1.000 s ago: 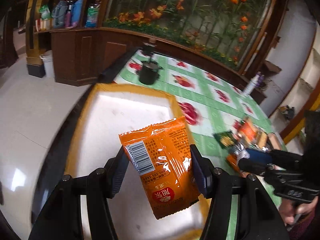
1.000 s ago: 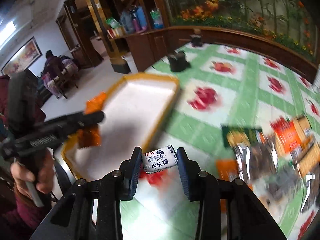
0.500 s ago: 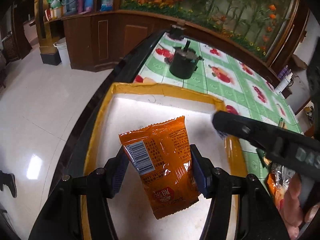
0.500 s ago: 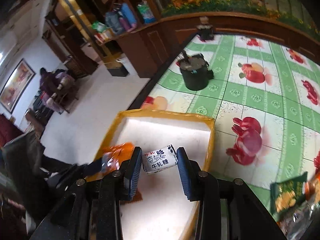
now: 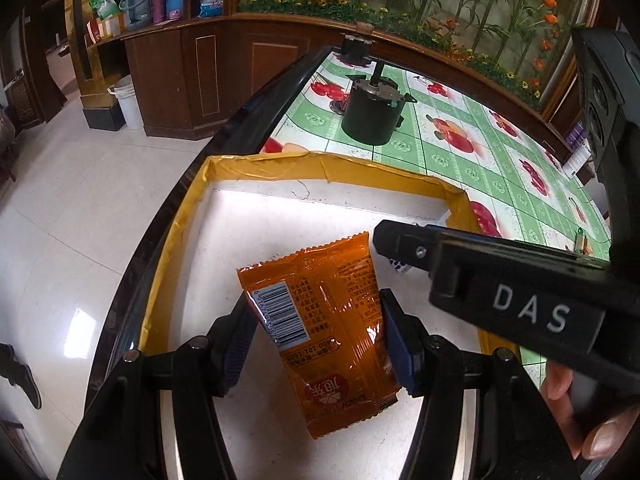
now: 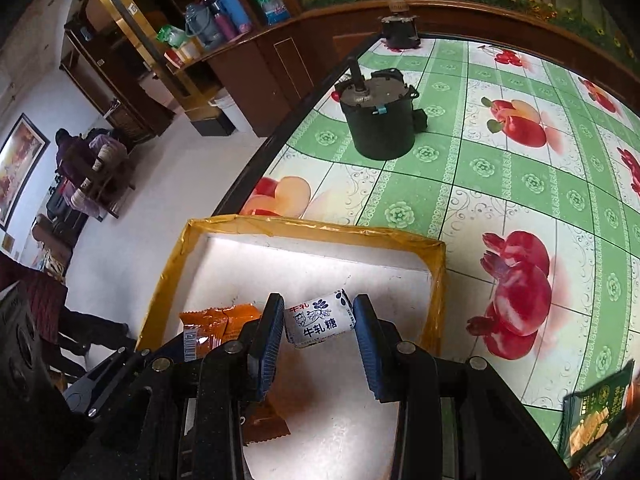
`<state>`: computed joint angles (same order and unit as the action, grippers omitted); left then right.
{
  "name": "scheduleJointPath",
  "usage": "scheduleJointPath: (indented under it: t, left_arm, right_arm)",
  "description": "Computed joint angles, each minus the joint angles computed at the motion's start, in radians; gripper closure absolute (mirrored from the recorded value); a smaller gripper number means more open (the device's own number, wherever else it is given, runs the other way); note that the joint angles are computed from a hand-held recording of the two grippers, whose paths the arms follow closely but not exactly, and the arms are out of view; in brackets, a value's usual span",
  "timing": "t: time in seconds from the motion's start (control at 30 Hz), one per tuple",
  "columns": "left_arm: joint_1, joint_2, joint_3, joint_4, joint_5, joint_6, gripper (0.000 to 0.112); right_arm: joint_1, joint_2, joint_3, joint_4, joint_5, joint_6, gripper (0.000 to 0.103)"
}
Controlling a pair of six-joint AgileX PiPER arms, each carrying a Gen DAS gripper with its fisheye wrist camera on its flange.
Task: Organize snacks
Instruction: 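Open the left tool over the tray while the right tool lowers the milk-candy packet into it, then grasp the silver foil bag with the left tool while the right tool grasps a clear wrapped snack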
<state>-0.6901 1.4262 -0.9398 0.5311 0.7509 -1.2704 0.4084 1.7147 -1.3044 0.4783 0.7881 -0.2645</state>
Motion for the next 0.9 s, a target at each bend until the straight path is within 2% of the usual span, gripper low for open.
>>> scheduleJointPath:
  t: [0.3, 0.4, 0.57, 0.7, 0.77, 0.9]
  left_arm:
    - [0.002, -0.003, 0.014, 0.001, -0.016, -0.007, 0.052]
    - [-0.003, -0.009, 0.013, 0.001, -0.009, -0.007, 0.052]
    - [-0.027, -0.041, 0.024, 0.016, 0.002, -0.047, 0.051]
    - [-0.107, -0.103, 0.038, 0.080, 0.041, -0.142, 0.050]
    - [-0.152, -0.120, 0.034, 0.110, 0.064, -0.188, 0.048]
    - [-0.244, -0.120, 0.008, 0.159, 0.099, -0.274, 0.048]
  right_arm:
    - [-0.004, 0.000, 0.012, 0.001, -0.019, -0.011, 0.062]
    - [-0.019, -0.002, 0.011, 0.025, -0.002, -0.026, 0.056]
    - [-0.049, -0.044, 0.042, 0.077, 0.003, -0.079, 0.055]
    - [-0.129, -0.152, 0.141, 0.196, 0.024, -0.216, 0.054]
    - [-0.187, -0.213, 0.202, 0.249, 0.049, -0.297, 0.046]
    - [-0.381, -0.330, 0.326, 0.369, 0.169, -0.491, 0.044]
